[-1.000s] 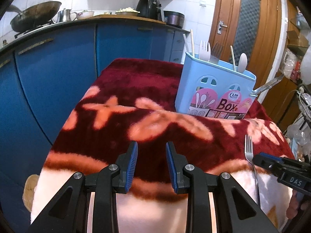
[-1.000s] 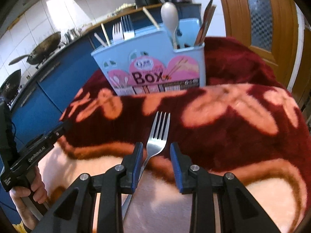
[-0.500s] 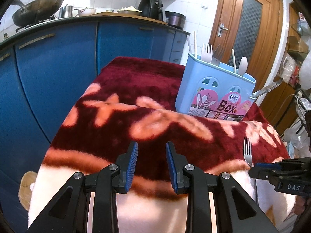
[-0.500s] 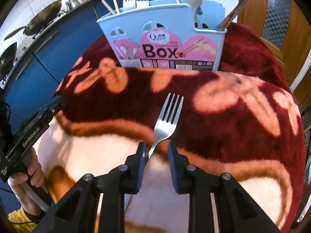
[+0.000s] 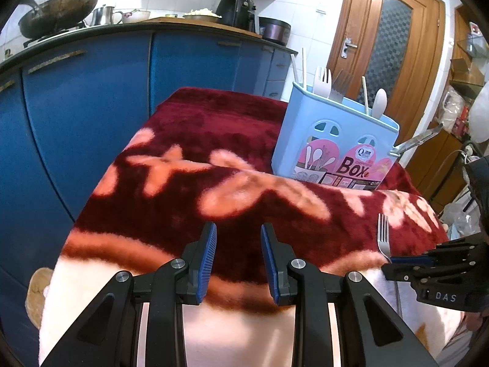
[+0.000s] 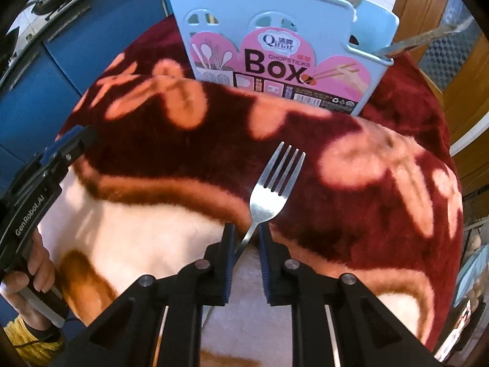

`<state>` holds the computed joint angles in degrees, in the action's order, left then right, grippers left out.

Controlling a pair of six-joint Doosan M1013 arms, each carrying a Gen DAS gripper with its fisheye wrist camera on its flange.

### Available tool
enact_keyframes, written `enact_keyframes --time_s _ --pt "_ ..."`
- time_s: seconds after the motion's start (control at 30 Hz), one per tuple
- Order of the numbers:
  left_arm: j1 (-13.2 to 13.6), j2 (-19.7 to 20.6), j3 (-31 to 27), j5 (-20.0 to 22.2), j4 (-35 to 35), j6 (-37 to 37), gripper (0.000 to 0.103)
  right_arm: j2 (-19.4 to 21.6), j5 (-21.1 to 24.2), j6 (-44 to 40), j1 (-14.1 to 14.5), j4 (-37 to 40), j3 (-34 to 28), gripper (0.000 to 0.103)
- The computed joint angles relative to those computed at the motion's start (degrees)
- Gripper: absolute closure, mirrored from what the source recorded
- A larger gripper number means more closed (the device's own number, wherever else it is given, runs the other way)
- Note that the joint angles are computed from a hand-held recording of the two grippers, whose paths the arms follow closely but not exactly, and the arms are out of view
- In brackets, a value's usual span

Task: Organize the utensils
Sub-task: 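Grasp the silver fork by its handle with the right tool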

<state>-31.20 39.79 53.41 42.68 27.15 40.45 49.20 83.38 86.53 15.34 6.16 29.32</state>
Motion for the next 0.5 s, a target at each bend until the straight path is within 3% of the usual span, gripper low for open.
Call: enact_keyframes --time_s 0.17,0.3,0.5 --pt "-0.24 0.00 -0.29 0.14 -0.12 0.99 0.073 -3.29 -6.18 1.57 -2.07 7.08 6.60 0.098" --pt "-0.38 -0.01 -0.59 0.03 -0.24 1.66 0.073 -6.00 -11.56 2.11 -3.82 13.36 12.43 0.098" --pt "-0.48 0.15 -1.04 -0.38 -0.40 2.20 0.073 -11.21 -23.90 -3.61 -5.56 22.00 22.38 0.098"
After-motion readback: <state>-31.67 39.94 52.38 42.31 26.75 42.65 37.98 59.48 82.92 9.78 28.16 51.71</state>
